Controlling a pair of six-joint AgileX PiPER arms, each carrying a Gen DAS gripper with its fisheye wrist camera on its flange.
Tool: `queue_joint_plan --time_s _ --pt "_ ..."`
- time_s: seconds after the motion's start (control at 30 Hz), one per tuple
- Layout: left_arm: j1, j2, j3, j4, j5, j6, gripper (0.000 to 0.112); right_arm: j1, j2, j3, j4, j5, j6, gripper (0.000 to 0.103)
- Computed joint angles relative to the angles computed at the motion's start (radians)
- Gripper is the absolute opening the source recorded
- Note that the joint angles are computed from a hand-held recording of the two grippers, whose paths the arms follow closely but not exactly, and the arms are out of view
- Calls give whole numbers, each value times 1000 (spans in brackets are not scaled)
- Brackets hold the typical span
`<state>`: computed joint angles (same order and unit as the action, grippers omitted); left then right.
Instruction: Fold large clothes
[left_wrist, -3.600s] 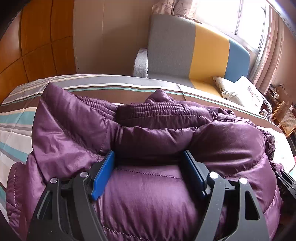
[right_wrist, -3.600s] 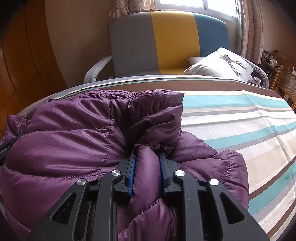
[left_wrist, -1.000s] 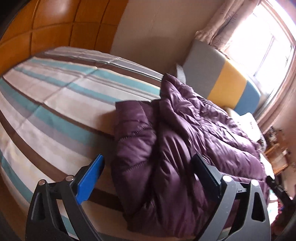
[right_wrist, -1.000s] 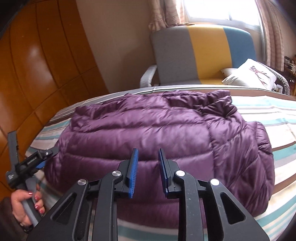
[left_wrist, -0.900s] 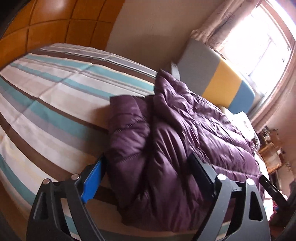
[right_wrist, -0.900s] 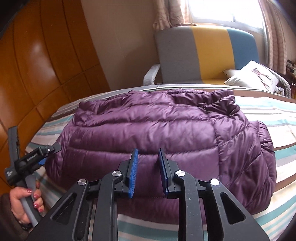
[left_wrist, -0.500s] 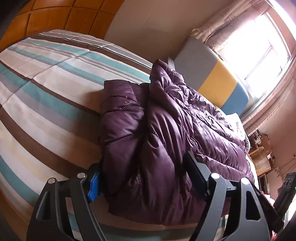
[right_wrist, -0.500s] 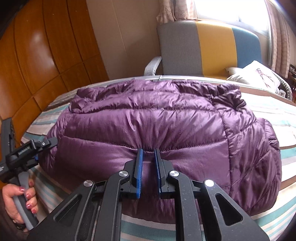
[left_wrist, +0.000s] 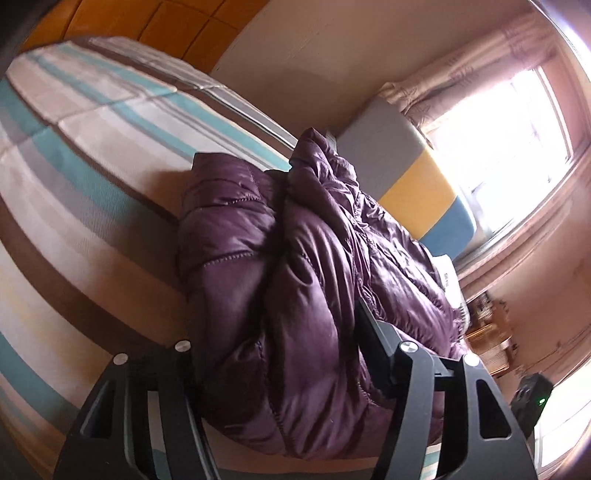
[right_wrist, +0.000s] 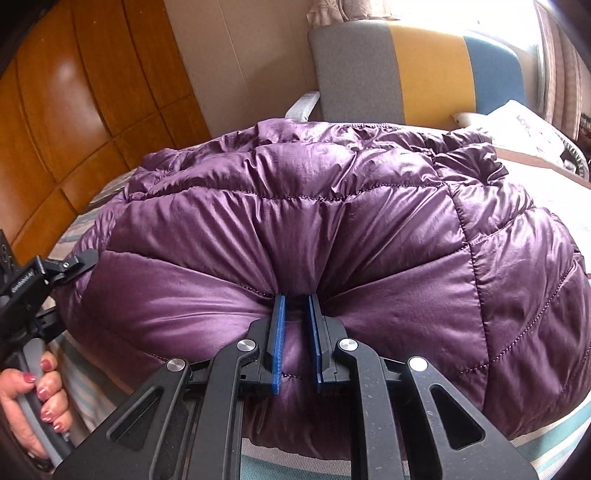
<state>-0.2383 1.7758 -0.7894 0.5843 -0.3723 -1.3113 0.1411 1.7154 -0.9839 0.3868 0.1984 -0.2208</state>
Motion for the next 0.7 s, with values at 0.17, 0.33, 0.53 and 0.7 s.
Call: queue_joint_plan --time_s 0.17,0.33,0.53,0.7 --pt "7 19 -38 106 14 -114 56 12 -1 2 -106 -17 104 13" --pt "2 12 -53 178 34 -216 36 15 -2 8 -109 -25 119 13" --pt "-46 -68 -39 1 79 -42 25 2 -11 14 -25 -20 39 13" --pt "-113 -132 -41 -266 124 240 24 -14 -13 9 71 0 -47 13"
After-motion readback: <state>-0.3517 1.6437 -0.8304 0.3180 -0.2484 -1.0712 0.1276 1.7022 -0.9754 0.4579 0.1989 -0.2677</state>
